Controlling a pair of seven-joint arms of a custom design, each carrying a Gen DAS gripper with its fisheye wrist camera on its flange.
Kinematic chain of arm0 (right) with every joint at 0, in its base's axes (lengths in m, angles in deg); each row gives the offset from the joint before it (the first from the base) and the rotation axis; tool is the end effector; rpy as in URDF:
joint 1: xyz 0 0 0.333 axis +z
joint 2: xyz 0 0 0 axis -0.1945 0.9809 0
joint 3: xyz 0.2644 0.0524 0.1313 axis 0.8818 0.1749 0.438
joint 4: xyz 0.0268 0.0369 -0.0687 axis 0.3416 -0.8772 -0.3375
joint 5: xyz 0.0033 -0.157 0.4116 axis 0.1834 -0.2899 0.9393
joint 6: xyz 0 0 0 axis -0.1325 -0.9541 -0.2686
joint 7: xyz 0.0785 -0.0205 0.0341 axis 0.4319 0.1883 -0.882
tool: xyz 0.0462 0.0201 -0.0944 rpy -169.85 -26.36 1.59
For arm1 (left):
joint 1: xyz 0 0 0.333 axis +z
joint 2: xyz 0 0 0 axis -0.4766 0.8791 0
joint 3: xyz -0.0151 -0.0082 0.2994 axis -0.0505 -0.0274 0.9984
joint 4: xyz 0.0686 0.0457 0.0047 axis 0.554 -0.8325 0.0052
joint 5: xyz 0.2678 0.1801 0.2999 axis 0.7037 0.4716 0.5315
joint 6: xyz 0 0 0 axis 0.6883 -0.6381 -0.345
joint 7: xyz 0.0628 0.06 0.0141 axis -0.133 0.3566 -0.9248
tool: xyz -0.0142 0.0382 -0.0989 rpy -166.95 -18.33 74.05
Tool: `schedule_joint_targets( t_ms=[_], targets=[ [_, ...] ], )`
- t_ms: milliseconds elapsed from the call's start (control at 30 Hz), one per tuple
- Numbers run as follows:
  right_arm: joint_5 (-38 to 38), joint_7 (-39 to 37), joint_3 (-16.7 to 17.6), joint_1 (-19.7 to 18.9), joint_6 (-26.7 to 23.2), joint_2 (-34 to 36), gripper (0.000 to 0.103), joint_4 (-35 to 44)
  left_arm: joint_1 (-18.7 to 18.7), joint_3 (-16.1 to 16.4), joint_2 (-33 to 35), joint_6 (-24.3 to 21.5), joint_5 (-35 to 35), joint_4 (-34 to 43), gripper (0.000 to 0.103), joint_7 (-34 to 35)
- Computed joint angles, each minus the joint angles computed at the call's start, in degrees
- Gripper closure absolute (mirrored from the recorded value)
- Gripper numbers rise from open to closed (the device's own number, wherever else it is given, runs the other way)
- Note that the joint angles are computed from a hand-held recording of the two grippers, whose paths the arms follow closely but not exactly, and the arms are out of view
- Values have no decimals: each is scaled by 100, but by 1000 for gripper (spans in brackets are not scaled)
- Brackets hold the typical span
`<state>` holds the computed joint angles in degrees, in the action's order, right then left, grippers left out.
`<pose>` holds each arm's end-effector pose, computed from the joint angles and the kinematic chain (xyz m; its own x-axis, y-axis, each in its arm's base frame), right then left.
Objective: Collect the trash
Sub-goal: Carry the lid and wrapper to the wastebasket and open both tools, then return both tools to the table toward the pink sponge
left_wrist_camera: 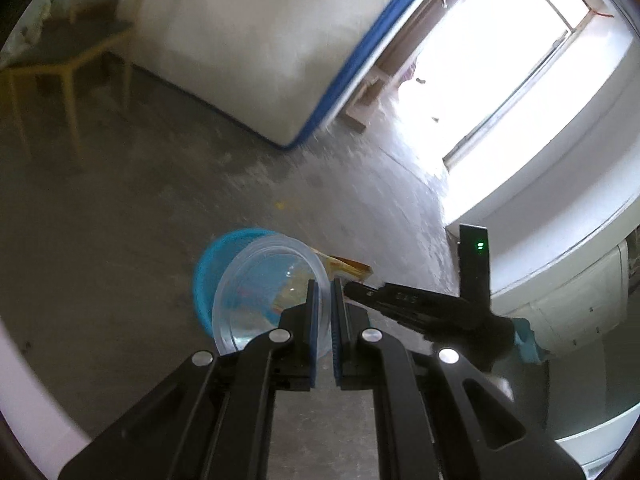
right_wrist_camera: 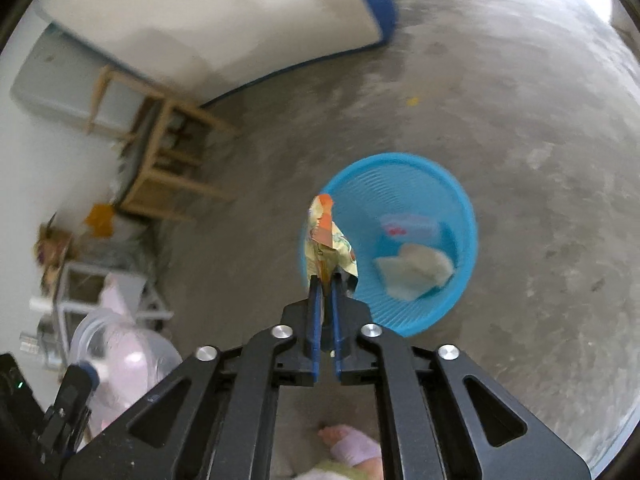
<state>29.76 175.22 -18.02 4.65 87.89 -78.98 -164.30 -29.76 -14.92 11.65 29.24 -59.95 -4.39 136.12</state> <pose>0.5329 0.1994 0.6792 -0.6245 -0.5804 -0.5227 -0.5859 0.7906 -0.1779 0.6119 -0.1663 0.7683 -0.5468 -0.6945 0.4677 -0.8168 0.3194 -0.4805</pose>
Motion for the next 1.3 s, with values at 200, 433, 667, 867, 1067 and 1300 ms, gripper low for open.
schedule_joint_targets(
  t_ms=[200,433,667,867,1067,1300],
  targets=[
    [-188,553,29,-92,78,-412,46,-720,-137,-11,-251,316,162,-596,49,-245],
    [-487,571,174,-13,-64,-816,46,-923,1,201,-828,650,-378,-1054,41,93],
    [-1401,11,518,96,-437,-891,39,-319,-34,519,-1769,1178,-873,-1679,28,578],
    [-2226,-681,851,221,-620,-919,8,288,-49,884,-2563,1438,-928,-2125,25,539],
    [-2555,-1419,1052,406,-490,-659,7,1044,-20,1341,-3368,1655,-784,-2557,24,360],
    [-2404,-1463,1160,689,297,-228,7,1636,211,1874,-4158,1603,-217,-2816,21,373]
  ],
)
